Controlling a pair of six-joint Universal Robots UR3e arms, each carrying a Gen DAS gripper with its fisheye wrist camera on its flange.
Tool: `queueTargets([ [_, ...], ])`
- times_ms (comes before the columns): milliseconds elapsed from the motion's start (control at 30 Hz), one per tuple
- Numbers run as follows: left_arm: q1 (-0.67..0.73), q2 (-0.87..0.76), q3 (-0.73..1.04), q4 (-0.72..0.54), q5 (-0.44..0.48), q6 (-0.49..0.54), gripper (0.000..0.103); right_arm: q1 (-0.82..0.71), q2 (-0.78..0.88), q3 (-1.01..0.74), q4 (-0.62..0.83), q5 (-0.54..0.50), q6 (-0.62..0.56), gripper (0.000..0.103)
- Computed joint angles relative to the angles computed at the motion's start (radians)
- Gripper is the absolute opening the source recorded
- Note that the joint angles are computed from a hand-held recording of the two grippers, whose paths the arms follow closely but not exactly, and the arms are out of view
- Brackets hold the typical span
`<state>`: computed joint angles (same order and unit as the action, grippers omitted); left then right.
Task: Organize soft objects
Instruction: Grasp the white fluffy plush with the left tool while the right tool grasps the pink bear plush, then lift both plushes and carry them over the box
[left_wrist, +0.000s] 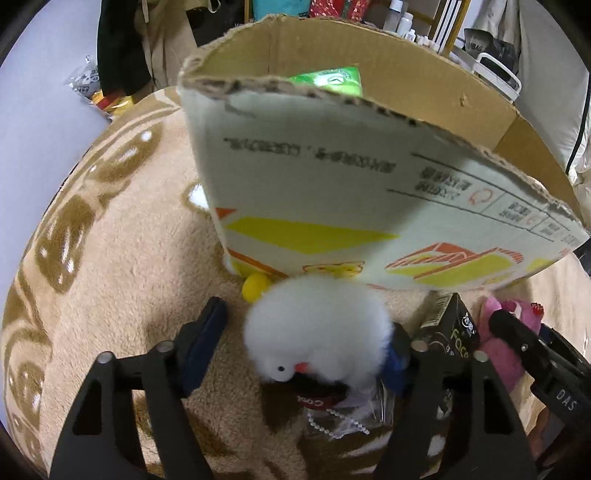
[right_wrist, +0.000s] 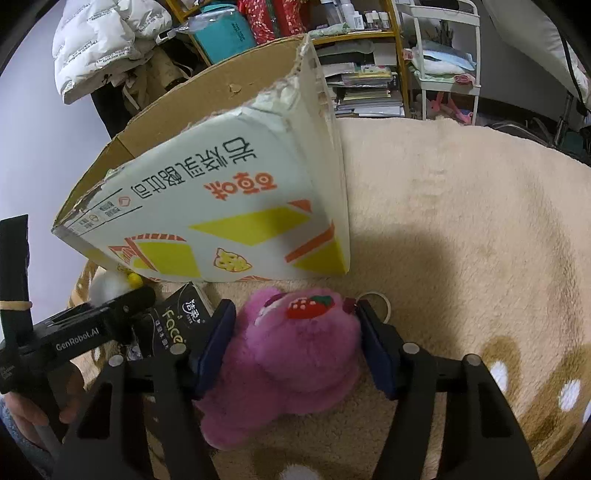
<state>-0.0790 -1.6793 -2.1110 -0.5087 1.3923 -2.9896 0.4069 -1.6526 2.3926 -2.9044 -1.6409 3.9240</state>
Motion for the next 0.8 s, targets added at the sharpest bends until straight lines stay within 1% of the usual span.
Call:
queueTargets([
  [33, 0.001, 0.008, -0.008, 0.001, -0.001, 0.002, 0.057, -0.009, -0.007, 0.008, -0.004, 0.009, -0.001, 0.065],
  [67, 0.003, 0.014, -0.010, -0.004, -0.006, 0.009, 0.053, -0.013, -0.013, 0.015, -0.007, 0.014, 0.003, 0.064],
  [100, 0.006, 0.017, -0.007, -0.015, -0.011, 0.018, 0.045, -0.017, -0.019, 0.020, -0.007, 0.017, 0.001, 0.063],
  [133, 0.003, 0.028, -0.013, -0.023, -0.009, 0.021, 0.040, -0.015, -0.024, 0.019, -0.002, 0.014, 0.001, 0.062],
  [233, -0.010, 0.035, -0.016, -0.024, 0.012, 0.018, 0.037, 0.001, -0.034, 0.009, 0.023, -0.004, -0.008, 0.061],
  [367, 0.022, 0.077, -0.020, -0.082, -0.017, 0.011, 0.036, 0.066, -0.016, -0.050, 0.070, -0.079, -0.008, 0.060],
  [433, 0.042, 0.098, -0.035, -0.090, -0.029, 0.021, 0.035, 0.092, -0.014, -0.076, 0.093, -0.117, -0.012, 0.059],
  [500, 0.052, 0.119, -0.048, -0.095, -0.027, 0.025, 0.035, 0.122, -0.010, -0.102, 0.115, -0.159, -0.015, 0.053],
  [600, 0.059, 0.136, -0.067, -0.096, -0.018, 0.012, 0.035, 0.144, -0.006, -0.127, 0.137, -0.190, -0.033, 0.052],
  [700, 0.067, 0.204, -0.107, -0.106, -0.013, 0.009, 0.035, 0.141, -0.006, -0.128, 0.129, -0.184, -0.047, 0.051],
  [800, 0.093, 0.288, -0.148, -0.123, -0.027, 0.023, 0.035, 0.168, -0.006, -0.146, 0.142, -0.225, -0.037, 0.051],
])
